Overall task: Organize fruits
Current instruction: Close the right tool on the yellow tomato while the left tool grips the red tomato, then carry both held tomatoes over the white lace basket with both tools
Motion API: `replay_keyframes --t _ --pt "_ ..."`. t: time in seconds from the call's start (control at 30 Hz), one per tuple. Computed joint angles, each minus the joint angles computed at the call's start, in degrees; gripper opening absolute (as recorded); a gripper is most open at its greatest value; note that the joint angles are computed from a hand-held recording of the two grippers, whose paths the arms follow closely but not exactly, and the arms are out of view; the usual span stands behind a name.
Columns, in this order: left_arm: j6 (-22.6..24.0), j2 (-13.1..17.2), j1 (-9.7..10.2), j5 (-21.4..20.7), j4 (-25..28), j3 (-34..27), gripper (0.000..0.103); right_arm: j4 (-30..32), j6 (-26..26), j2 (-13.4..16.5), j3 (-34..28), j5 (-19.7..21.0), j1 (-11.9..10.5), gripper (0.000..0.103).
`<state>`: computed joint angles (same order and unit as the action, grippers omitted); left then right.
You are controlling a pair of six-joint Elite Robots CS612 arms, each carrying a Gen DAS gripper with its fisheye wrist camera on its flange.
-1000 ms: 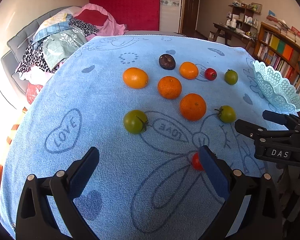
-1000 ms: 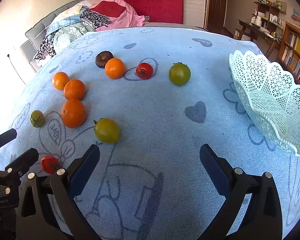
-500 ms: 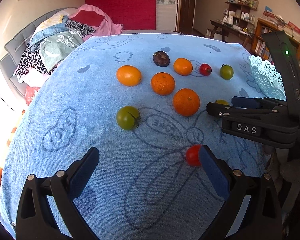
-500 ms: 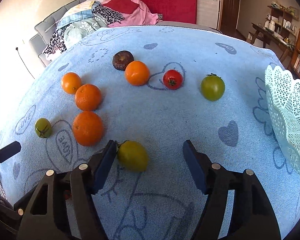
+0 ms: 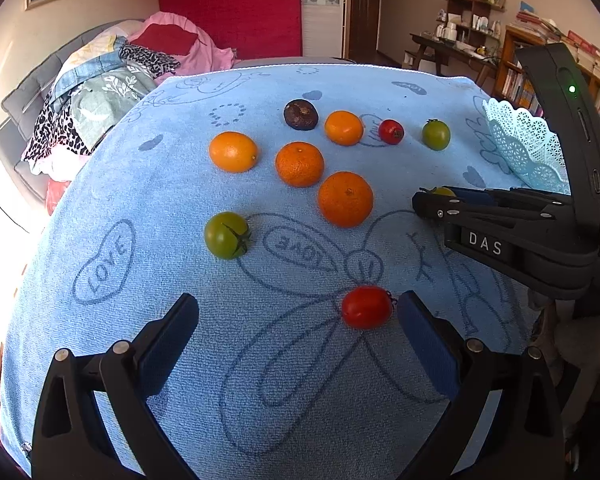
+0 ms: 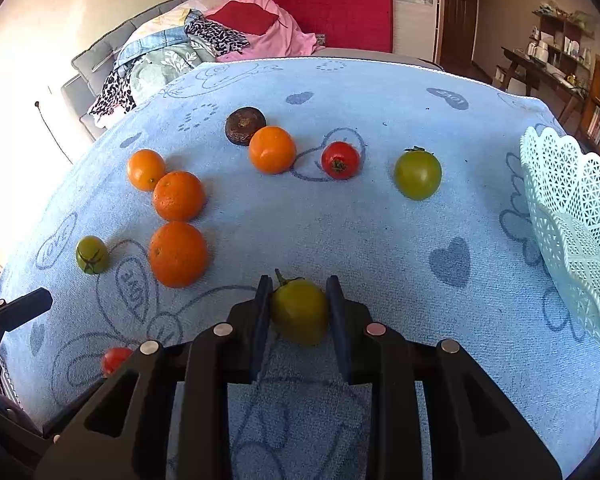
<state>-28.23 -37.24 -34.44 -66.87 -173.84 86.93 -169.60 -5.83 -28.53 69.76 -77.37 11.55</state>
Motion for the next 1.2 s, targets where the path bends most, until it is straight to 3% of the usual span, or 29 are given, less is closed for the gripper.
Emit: replay_keyframes --t 0.2,0.3,0.77,1.2 --pt "0.31 0.16 -0.08 -1.03 0.58 -0.37 0.098 -2.26 2.5 -0.99 1.82 0.06 -0.95 0.028" --pt "0.3 0.41 -0.13 -1.01 1.64 -0.98 0.092 -2.97 3.34 -1.41 2.62 -0.03 -1.32 0.028" --pt "0.83 1.22 -0.24 -4.21 4.21 -3.06 0.03 -6.33 4.92 -2.72 5.28 1.18 -2.37 0.028" --pt "3.15 2.44 -1.73 1.23 6.12 -6.66 0.027 -11.81 6.95 -4.73 8.24 0.53 -4.35 0.028"
